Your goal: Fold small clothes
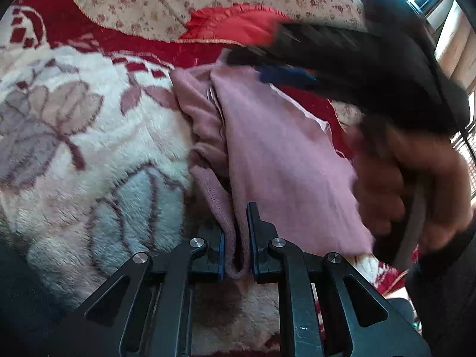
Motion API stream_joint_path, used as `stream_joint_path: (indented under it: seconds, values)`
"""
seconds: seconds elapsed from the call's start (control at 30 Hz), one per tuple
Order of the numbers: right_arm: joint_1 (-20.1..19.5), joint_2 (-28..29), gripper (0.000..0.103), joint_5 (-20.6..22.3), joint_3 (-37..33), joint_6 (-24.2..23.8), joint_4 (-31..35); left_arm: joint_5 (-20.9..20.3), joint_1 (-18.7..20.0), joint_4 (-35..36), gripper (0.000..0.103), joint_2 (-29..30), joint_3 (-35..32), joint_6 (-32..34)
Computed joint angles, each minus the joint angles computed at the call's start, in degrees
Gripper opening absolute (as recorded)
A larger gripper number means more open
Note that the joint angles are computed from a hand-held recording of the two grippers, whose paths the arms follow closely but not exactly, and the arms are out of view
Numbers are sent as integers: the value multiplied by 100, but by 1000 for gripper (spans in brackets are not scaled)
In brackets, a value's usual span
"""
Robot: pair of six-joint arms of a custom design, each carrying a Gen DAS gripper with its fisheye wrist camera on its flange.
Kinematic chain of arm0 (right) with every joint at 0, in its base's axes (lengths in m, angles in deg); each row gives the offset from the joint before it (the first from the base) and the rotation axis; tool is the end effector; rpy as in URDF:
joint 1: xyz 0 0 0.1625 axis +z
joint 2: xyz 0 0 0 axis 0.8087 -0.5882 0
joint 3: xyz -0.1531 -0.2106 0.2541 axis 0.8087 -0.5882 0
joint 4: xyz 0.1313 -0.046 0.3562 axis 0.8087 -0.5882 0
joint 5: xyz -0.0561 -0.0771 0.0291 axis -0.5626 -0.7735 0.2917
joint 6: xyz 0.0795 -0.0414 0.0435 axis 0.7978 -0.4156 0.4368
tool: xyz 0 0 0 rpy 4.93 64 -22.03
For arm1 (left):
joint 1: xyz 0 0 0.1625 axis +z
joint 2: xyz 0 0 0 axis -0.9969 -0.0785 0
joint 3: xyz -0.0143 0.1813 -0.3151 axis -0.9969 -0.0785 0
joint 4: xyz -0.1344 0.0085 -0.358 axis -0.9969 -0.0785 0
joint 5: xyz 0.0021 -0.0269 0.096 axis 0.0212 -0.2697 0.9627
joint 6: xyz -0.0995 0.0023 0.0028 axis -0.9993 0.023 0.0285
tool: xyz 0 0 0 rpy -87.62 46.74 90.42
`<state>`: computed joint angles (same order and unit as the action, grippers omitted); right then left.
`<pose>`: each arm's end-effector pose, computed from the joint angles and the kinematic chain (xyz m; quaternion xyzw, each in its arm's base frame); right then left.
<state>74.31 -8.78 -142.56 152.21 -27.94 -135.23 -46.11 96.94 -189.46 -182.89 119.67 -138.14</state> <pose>0.4274 -0.3954 0.1174 0.3559 -0.9054 0.1315 0.1905 -0.1850 -0.2358 0.2423 0.0277 0.9455 -0.3131 0.0851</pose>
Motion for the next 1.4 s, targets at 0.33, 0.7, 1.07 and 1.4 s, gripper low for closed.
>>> stream_joint_path:
  seconds: [0.33, 0.7, 1.07, 1.4]
  values:
    - [334, 1523, 49, -1310, -1536, 91, 1760, -283, 182, -284, 11, -480, 239, 118]
    - [342, 2017, 22, -2069, -2234, 676, 2528, -358, 302, -484, 10, -502, 284, 294]
    - [-148, 597, 5, -727, -1060, 673, 1312, -25, -143, -461, 6, -781, 252, 670]
    - [-602, -297, 8, 462, -121, 506, 128, 99, -452, -526, 6, -216, 117, 506]
